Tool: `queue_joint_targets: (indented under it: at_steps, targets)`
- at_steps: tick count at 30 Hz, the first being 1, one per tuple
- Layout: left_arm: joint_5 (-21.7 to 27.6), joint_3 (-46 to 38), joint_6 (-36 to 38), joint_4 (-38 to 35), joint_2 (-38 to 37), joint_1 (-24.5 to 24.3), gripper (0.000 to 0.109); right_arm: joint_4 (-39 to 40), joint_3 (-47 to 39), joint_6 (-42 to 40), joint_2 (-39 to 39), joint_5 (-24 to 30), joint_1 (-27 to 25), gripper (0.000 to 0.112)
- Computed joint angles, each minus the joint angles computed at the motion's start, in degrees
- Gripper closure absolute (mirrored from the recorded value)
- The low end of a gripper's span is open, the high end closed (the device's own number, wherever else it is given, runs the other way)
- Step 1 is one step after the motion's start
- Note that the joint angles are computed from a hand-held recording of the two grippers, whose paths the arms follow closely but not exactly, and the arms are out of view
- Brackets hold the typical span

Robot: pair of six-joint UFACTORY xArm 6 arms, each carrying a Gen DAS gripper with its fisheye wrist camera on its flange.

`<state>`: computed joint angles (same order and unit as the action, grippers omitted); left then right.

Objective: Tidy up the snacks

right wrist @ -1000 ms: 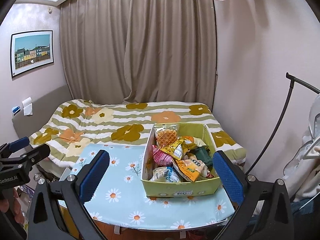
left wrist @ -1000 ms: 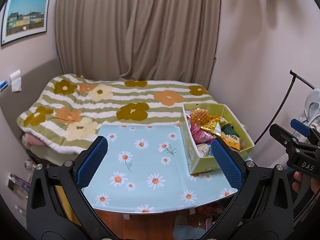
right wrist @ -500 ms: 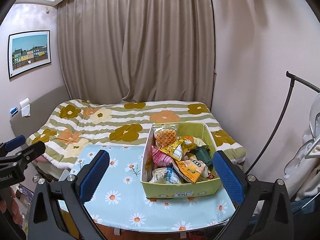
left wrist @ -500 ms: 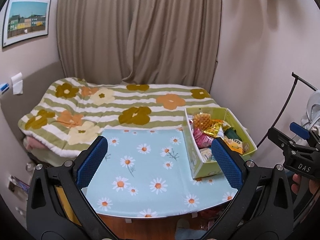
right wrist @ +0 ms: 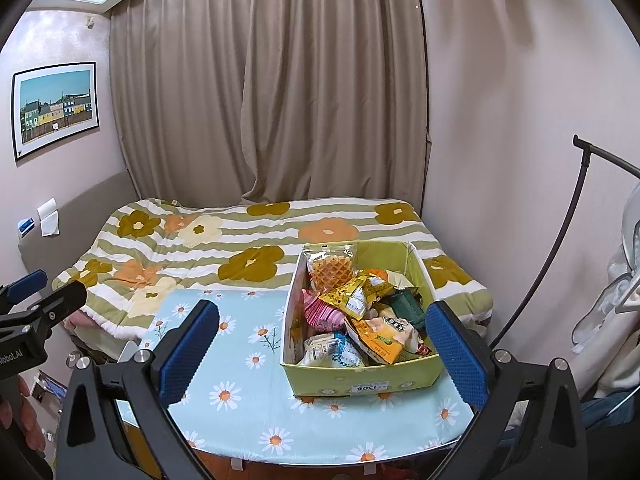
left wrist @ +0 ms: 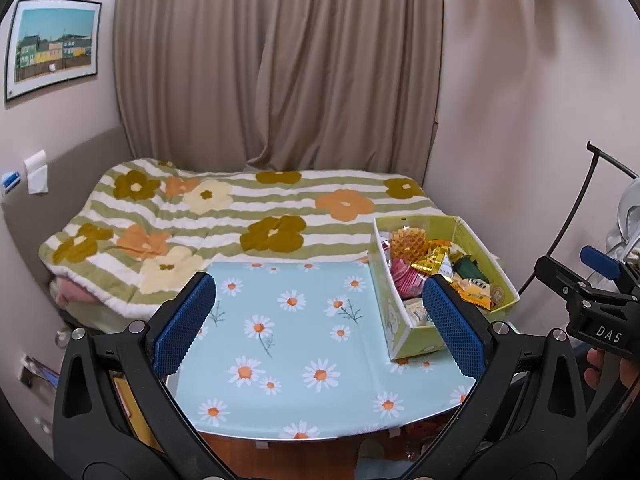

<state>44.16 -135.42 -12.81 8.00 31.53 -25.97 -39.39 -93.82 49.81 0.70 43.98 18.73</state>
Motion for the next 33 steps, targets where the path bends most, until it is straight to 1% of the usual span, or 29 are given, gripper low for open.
queue_joint_targets:
  at_steps: [8, 20, 27, 30, 33]
  targets:
    - [-0.14, -0.18, 0.12, -0.58, 0.42, 0.26, 0.006, -0.53, 0.16, 0.72, 0.02, 0.33, 0.29, 0.010]
    - [-1.88, 2.96, 0.17, -0.30, -1.19, 0.61, 0.006, -0.98, -0.41, 1.34, 0.45, 1.08, 0.99, 0.010]
    - [-4.29, 5.36, 0.47, 0.13, -2.16, 0.61, 0.006, -0.63, -1.42, 1.03, 1.12, 1.47, 0.92, 0.010]
    - [-6.20, 7.17, 0.81, -0.20, -2.99, 0.58, 0.006, -1.14, -1.54, 1.43, 1.23, 1.48, 0.98, 0.010]
    - [-7.91, 9.26, -2.51, 4.57, -3.90, 0.25, 0.006, -2.06, -1.36, 2.16, 1.14, 1.62, 1.32, 0.010]
